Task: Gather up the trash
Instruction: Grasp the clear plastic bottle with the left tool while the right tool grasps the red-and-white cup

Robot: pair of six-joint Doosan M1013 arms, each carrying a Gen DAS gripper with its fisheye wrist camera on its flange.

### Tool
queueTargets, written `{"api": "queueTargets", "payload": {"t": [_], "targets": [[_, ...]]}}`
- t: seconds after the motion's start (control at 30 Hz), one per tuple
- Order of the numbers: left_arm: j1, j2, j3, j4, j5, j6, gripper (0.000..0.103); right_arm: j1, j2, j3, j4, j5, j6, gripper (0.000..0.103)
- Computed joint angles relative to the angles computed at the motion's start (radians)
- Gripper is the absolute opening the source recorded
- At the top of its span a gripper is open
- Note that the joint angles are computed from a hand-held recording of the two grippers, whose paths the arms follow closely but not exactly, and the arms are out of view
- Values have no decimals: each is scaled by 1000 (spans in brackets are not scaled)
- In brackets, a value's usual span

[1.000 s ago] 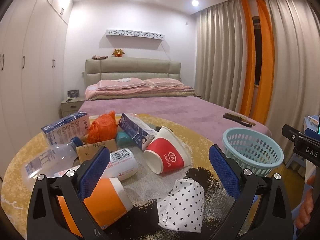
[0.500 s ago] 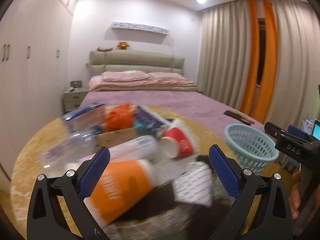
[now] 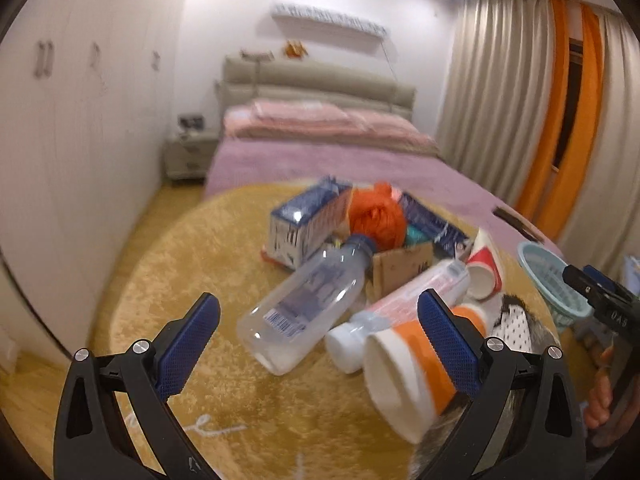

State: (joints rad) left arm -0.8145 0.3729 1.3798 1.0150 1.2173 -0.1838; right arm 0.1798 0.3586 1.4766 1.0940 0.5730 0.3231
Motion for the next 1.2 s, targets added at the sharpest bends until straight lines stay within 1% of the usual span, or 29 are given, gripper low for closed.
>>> {"api": "queueTargets", "payload": {"t": [0.07, 0.13, 0.17, 0.27, 0.33, 0.4, 0.5, 0.57, 0.63, 0.7, 0.73, 0.8, 0.87, 0.9, 0.97, 1.03, 1.07, 1.17, 1.2], "targets": [[25, -16, 26, -40, -71, 23, 96, 9, -3, 5, -19, 18, 0, 83], [59, -38, 61, -90, -181, 43, 95, 17, -3, 7, -33, 38, -5, 83], [71, -42, 70, -105, -212, 46, 94, 21, -8, 14, -31, 40, -18, 83], [114, -58, 96, -185, -334, 76, 93, 28, -21, 35, -10, 19, -79, 83], [139, -53, 90, -261, -377, 129, 91, 32, -20, 35, -7, -9, -97, 83], [155, -41, 74, -328, -380, 190, 89, 33, -10, 18, -35, -15, -57, 83], [170, -26, 51, -402, -375, 268, 89, 32, 37, -67, -160, 50, 116, 83], [180, -17, 37, -472, -359, 328, 87, 36, 64, -114, -208, 84, 184, 83], [186, -20, 43, -497, -387, 338, 86, 44, 101, -174, -269, 125, 245, 84], [191, -20, 48, -516, -402, 335, 78, 54, 127, -213, -335, 150, 292, 84], [192, -19, 47, -520, -401, 334, 77, 58, 144, -240, -367, 173, 312, 85], [194, -19, 51, -538, -407, 345, 74, 64, 168, -273, -409, 207, 335, 89], [190, -14, 44, -534, -391, 356, 74, 71, 188, -297, -448, 218, 347, 90], [189, -16, 45, -539, -397, 362, 74, 73, 195, -304, -459, 223, 348, 90], [192, -18, 49, -559, -418, 377, 74, 75, 218, -334, -481, 257, 361, 91], [193, -15, 45, -568, -420, 388, 75, 80, 236, -358, -510, 278, 383, 91], [193, -12, 41, -567, -415, 391, 75, 81, 240, -364, -513, 285, 386, 91], [195, -2, 29, -569, -397, 389, 74, 76, 260, -398, -485, 344, 379, 90], [195, 1, 25, -570, -390, 391, 74, 73, 263, -402, -469, 352, 369, 87]]}}
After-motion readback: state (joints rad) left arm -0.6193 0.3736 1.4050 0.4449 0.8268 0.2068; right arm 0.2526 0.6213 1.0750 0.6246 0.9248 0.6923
